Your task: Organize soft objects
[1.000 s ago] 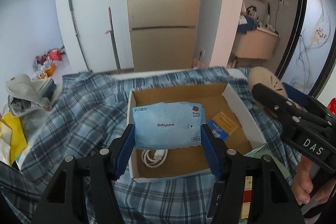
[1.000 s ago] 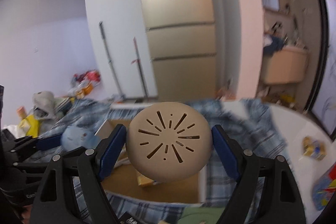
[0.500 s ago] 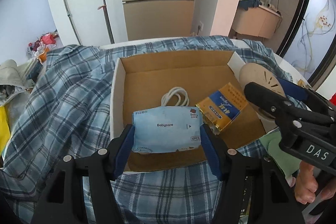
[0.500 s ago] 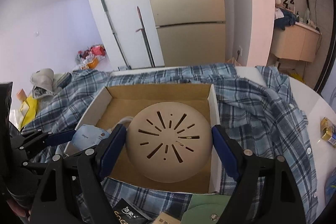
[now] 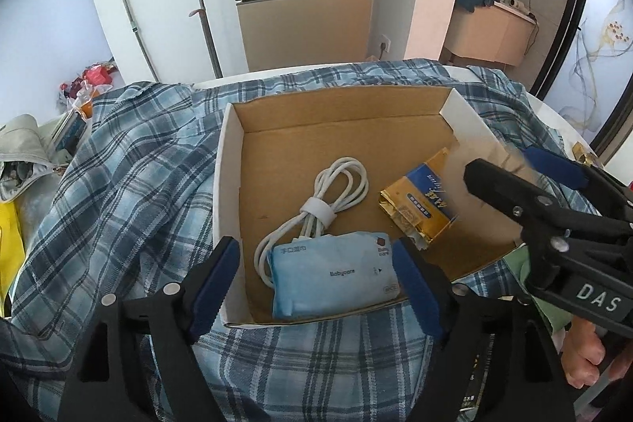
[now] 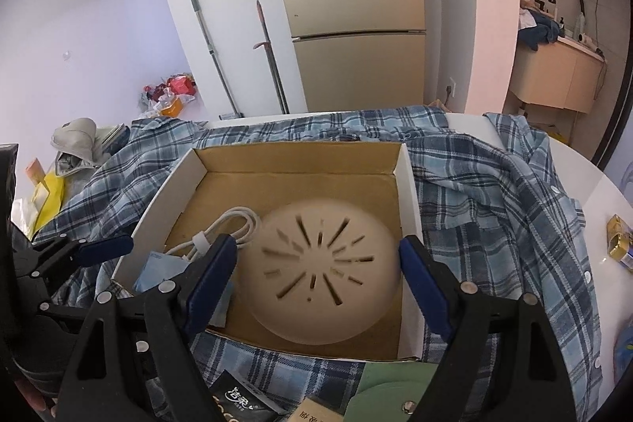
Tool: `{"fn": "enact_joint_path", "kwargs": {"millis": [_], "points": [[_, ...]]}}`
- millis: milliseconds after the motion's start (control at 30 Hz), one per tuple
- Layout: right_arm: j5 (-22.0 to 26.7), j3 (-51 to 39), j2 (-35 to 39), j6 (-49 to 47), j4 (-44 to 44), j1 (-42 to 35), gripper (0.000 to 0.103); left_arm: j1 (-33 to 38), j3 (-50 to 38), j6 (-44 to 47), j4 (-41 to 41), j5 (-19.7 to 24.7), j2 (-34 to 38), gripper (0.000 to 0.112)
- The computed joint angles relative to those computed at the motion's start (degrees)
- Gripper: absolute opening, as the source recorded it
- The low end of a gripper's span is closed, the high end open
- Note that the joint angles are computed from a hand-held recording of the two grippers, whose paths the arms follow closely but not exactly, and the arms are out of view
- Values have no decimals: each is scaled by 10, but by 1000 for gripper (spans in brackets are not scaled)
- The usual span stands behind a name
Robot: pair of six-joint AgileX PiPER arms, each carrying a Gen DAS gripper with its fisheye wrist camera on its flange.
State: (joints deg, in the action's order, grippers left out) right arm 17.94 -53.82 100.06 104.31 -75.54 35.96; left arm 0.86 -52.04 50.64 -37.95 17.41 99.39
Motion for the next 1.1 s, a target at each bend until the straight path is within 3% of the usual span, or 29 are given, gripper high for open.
{"fn": "enact_joint_path", "kwargs": {"millis": [100, 333, 533, 567, 700, 867, 967, 1100], "points": [[4, 10, -8, 56, -56, 3, 95, 3, 0, 0, -1, -1, -1, 81], [20, 18, -26, 72, -68, 4, 95, 2, 24, 45, -41, -15, -37, 81], [79, 34, -71, 87, -90, 32, 95, 6, 74, 176, -172, -29, -121, 81], [94, 37, -82, 86, -93, 41, 95, 2, 92, 221, -219, -49, -148, 81], [259, 52, -129, 103, -104, 119, 95, 17, 137, 381, -383, -37, -242, 81], [371, 80, -213, 78, -92, 204, 97, 47, 175, 418, -422, 13, -369, 83], [430, 92, -247, 64, -86, 258, 99, 62, 213, 479, -495, 16, -457, 87], [514, 101, -271, 66, -87, 334, 101, 133, 237, 478, -500, 103, -533, 91]]}}
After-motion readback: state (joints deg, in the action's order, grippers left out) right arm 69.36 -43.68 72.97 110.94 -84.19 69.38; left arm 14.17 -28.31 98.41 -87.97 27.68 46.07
